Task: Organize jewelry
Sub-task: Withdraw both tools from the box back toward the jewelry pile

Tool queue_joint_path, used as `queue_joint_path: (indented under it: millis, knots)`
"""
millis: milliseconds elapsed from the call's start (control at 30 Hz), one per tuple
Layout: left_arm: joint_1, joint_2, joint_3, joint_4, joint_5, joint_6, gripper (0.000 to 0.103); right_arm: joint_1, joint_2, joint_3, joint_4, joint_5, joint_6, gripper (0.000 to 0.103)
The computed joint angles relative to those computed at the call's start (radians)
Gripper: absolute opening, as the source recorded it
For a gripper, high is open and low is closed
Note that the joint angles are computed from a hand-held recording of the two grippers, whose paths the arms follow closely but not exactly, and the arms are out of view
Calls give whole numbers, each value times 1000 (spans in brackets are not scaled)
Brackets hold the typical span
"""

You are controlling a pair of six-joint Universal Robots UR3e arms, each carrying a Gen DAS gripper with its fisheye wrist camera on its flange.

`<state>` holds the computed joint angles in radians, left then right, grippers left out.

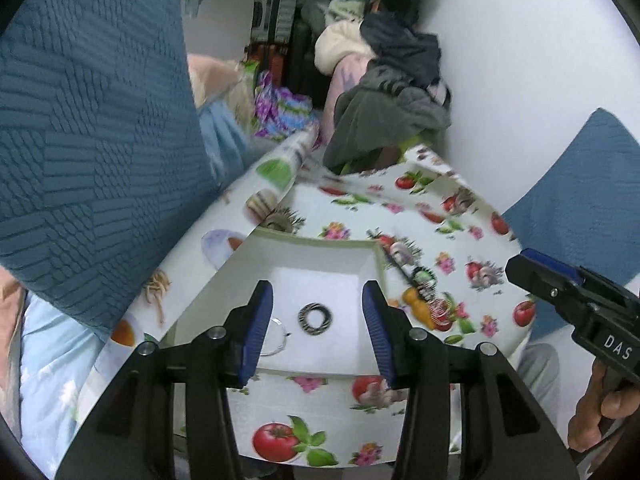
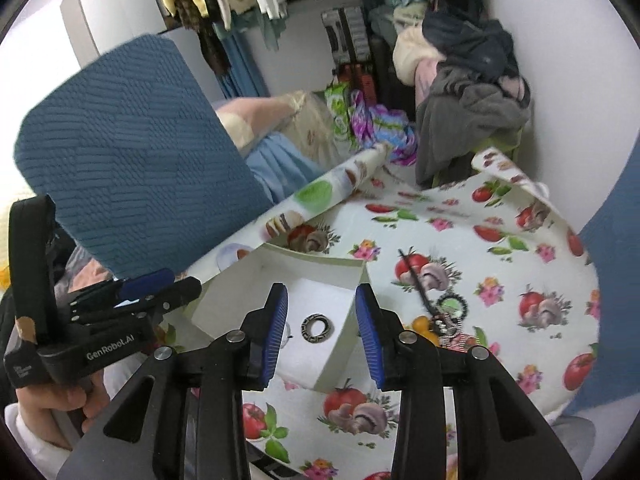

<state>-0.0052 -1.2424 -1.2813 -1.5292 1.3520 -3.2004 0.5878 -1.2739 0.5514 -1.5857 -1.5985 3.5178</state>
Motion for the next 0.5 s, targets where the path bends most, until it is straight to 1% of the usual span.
queue_joint_path:
  millis: [133, 233, 300, 500]
  knots:
    - [-80, 4, 25, 18, 32, -65, 47, 2, -96, 86, -19, -42, -2, 33]
    - [-134, 9, 31, 37, 45, -102, 47, 1, -185, 189, -44, -72, 12, 33]
    - [-197, 0, 37, 59, 82, -139, 47, -1, -247, 259, -56, -89, 21, 33]
    - [-321, -13, 13, 120, 130, -225, 47, 2, -429, 467, -68, -145, 67, 33]
